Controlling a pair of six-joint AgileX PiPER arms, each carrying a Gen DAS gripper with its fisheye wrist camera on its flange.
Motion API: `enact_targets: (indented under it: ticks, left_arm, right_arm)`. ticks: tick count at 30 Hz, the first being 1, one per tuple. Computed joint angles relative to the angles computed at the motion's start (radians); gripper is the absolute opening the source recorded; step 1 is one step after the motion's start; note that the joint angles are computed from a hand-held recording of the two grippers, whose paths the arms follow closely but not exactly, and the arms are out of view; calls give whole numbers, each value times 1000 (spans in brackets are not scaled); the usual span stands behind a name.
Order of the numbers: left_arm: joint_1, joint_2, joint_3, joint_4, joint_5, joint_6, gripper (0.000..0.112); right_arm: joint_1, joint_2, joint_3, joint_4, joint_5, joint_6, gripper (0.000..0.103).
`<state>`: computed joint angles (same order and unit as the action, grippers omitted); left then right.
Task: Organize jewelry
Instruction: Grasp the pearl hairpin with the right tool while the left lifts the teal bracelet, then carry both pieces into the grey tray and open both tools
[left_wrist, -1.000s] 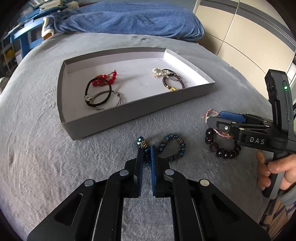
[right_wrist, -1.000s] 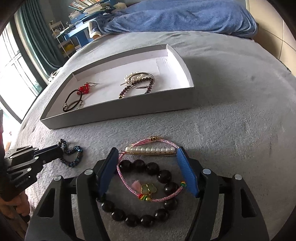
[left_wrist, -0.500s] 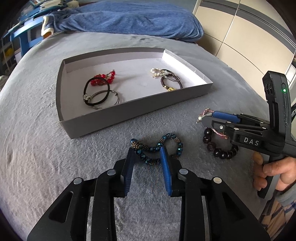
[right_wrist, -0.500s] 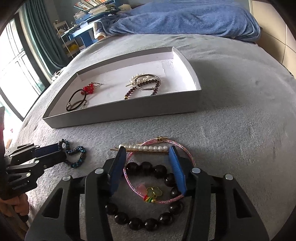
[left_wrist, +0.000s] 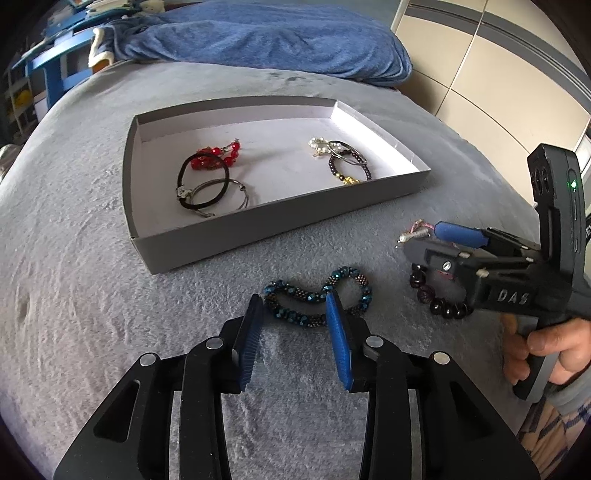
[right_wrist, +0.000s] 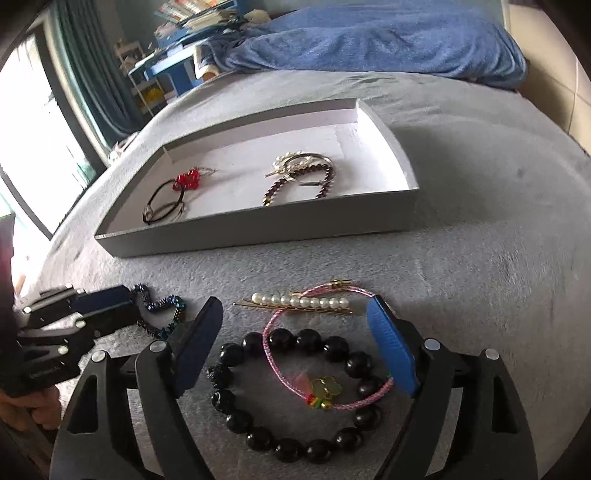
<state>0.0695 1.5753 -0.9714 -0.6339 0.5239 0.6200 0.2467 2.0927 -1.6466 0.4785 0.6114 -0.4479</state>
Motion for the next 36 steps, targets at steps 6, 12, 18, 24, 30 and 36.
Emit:
enact_targets:
  ticks: [6,12,18,24,30,36]
  left_arm:
    - [4,0,-6,9,9,-11,37]
    - [10,-4,-2,-5,22,-1,41]
    - [26,24,-15,-50,40,21,48]
    - [-2,58,-32,-43,10,12,44]
    - [16,45,-10,-71,-17,38,7]
    - [22,-24,9,-141,-33,109,7]
  right_arm:
    - [28,36,-40,-74,-4,61,79]
    - [24,31,-30,-59,-18,55,70]
    - [17,-9,14,-9,-37,2,70]
    - [7,-63,63,56,-63,-60,70]
    - [3,-83,77,87,-71,-82,70]
    - [-2,-95,75,113,-78,-102,70]
